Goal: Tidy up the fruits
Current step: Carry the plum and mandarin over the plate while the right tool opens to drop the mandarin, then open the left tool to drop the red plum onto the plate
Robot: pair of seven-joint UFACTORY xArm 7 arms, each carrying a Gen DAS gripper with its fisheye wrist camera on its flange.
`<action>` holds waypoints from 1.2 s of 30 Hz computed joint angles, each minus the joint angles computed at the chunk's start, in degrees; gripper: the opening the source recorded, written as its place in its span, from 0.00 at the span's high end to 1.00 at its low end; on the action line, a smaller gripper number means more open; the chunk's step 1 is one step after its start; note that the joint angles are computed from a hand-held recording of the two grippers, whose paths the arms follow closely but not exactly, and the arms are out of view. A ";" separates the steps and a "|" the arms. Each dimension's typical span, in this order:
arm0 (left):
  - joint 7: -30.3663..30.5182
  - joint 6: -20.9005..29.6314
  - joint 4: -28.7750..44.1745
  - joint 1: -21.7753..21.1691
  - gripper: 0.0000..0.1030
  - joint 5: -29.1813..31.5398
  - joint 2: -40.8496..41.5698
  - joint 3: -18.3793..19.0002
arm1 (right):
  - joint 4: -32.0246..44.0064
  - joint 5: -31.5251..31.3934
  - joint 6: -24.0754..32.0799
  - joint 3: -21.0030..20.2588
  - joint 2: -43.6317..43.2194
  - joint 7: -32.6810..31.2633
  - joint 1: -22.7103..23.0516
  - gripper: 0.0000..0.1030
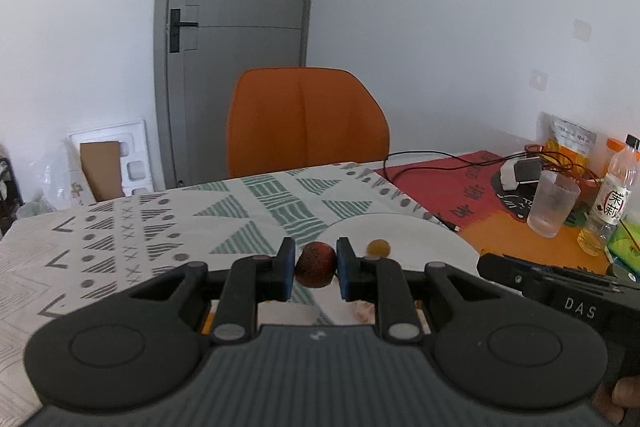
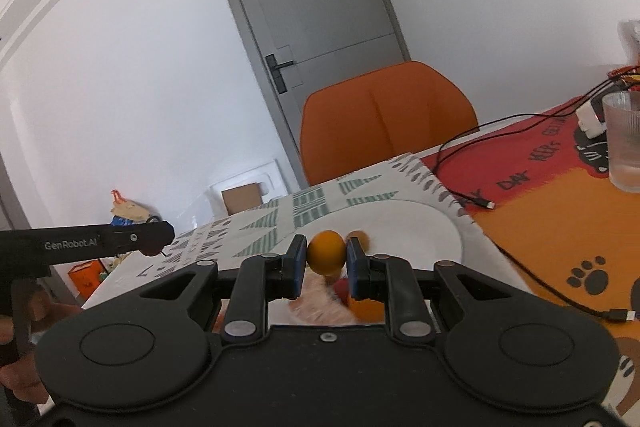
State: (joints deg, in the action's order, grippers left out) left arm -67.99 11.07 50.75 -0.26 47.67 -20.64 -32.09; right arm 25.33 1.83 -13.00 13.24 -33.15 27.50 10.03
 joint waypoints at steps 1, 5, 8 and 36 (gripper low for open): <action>-0.35 0.06 0.61 0.40 0.81 0.52 0.70 -0.63 | -0.09 -0.07 -0.19 -0.44 0.20 -0.10 0.03 0.81; -2.45 1.27 3.80 0.41 0.81 4.24 4.56 -1.87 | -0.64 -0.35 -0.34 -2.24 0.51 -0.70 0.45 0.81; -4.03 2.64 6.08 -0.90 0.81 7.24 7.62 -1.74 | -0.88 -0.34 -0.72 -3.65 1.08 -1.01 0.89 0.81; -6.61 6.34 19.17 -20.96 0.80 17.41 24.69 13.16 | -1.86 -3.78 -7.04 -14.50 7.31 0.03 7.66 0.73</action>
